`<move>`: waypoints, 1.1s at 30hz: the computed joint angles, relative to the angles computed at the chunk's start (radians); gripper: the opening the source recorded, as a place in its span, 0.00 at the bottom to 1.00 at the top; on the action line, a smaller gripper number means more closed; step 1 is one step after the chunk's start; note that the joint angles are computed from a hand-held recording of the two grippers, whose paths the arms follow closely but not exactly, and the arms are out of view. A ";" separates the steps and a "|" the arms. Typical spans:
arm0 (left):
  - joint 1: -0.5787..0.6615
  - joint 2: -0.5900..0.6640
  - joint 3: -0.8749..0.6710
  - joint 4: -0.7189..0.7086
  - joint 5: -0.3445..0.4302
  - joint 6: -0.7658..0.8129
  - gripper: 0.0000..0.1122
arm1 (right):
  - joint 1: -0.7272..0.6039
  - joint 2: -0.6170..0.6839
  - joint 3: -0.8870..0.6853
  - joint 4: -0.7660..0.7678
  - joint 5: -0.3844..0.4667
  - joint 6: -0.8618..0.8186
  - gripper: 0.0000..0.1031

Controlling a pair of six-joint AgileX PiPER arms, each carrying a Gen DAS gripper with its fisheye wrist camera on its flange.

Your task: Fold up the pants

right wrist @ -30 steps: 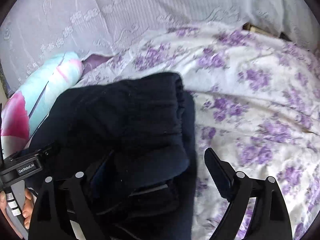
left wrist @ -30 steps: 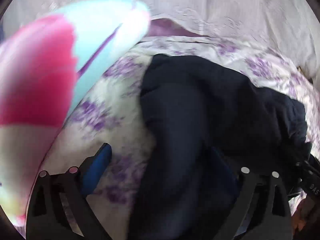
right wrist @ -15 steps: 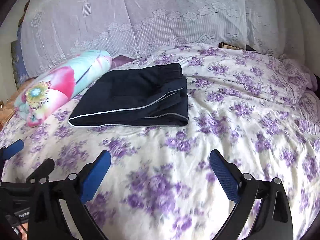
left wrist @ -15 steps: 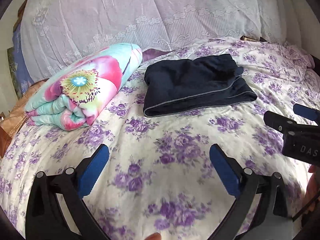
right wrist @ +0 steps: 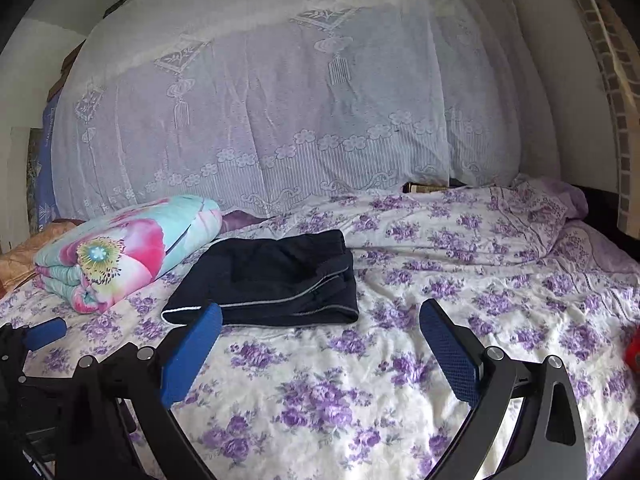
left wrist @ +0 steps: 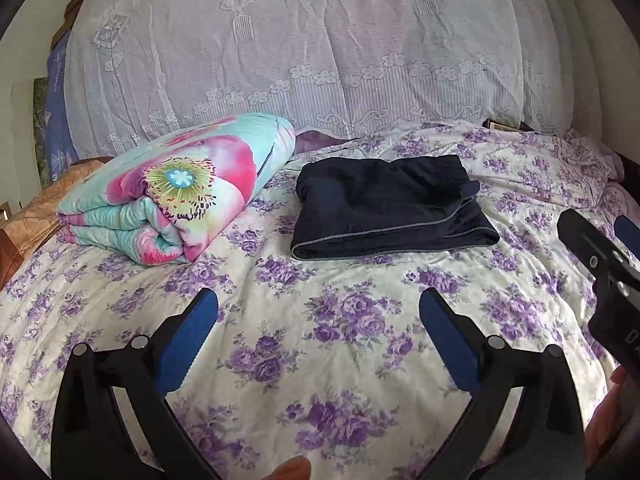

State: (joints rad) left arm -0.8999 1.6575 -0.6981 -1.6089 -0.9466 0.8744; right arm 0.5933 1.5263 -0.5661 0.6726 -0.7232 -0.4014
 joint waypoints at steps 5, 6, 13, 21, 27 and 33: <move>0.066 0.088 -0.098 0.051 0.037 0.090 0.87 | -0.031 0.098 -0.127 0.004 0.096 -0.076 0.96; 0.071 0.103 -0.113 0.056 0.037 0.104 0.87 | -0.037 0.106 -0.137 -0.010 0.099 -0.070 0.96; 0.095 0.123 -0.128 0.063 0.077 0.116 0.87 | -0.085 0.132 -0.173 -0.042 0.177 -0.021 0.96; 0.085 0.124 -0.119 0.070 0.057 0.102 0.87 | -0.095 0.141 -0.183 -0.031 0.209 -0.016 0.97; 0.090 0.121 -0.118 0.068 0.066 0.102 0.87 | -0.099 0.145 -0.189 -0.029 0.218 -0.019 0.97; 0.091 0.121 -0.118 0.068 0.067 0.103 0.87 | -0.098 0.146 -0.188 -0.031 0.217 -0.017 0.96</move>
State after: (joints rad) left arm -0.8090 1.7786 -0.8163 -1.5405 -0.8798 0.9771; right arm 0.4950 1.6720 -0.7542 0.6420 -0.5065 -0.4182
